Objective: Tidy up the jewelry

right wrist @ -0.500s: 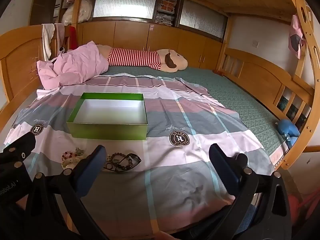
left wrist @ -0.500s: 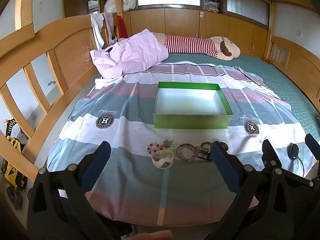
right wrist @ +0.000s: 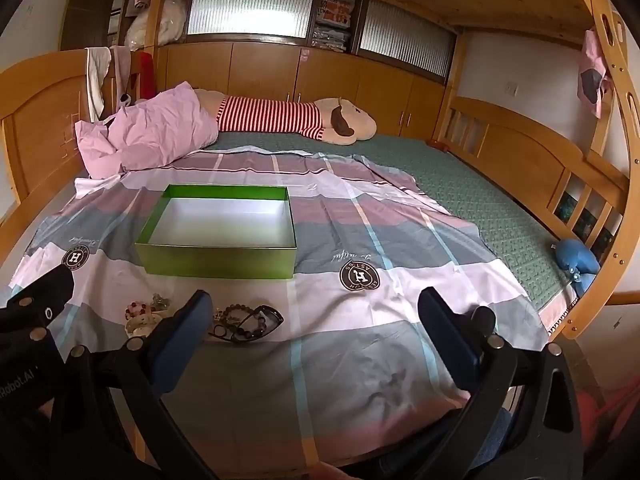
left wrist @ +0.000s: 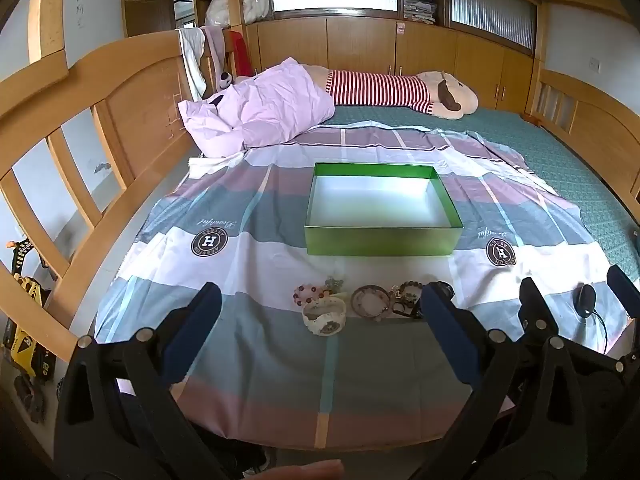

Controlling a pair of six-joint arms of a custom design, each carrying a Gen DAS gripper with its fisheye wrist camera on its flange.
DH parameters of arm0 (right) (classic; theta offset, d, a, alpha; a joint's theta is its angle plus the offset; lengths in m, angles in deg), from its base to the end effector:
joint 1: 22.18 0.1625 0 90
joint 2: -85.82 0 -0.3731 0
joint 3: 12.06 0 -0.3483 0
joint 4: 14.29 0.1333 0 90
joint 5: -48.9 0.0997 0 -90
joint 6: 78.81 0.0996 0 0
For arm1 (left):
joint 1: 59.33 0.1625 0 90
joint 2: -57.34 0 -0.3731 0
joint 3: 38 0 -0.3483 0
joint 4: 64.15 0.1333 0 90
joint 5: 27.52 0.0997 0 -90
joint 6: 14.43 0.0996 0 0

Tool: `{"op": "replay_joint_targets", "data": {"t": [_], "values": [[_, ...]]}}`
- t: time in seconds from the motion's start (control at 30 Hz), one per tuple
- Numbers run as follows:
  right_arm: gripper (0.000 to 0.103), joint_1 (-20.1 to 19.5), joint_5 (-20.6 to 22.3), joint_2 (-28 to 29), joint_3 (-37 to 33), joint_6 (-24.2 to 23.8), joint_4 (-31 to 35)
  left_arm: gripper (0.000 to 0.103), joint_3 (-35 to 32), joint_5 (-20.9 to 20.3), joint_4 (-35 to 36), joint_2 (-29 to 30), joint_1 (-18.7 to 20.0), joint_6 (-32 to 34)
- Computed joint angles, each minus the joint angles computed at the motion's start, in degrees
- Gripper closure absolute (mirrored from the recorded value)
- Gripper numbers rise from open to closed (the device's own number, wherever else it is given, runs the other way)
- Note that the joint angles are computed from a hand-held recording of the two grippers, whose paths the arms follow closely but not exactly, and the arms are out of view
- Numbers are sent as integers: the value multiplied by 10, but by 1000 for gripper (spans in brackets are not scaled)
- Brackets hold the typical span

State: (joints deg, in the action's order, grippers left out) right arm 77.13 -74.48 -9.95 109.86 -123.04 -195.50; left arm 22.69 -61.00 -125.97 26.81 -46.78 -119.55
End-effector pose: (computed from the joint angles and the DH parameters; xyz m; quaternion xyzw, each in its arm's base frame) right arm 0.1410 -0.3747 0.4355 0.2259 -0.7906 0.4187 0.3855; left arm -0.5661 -0.3477 0.0633 0.0402 0.8020 -0.4229 0.4199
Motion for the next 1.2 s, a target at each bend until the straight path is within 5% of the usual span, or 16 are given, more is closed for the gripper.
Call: {"op": "replay_joint_targets", "data": {"t": [1.2], "values": [[3,-4,4,-3,4,8,8,4,14,-4,-15,-3,-2,3]]}}
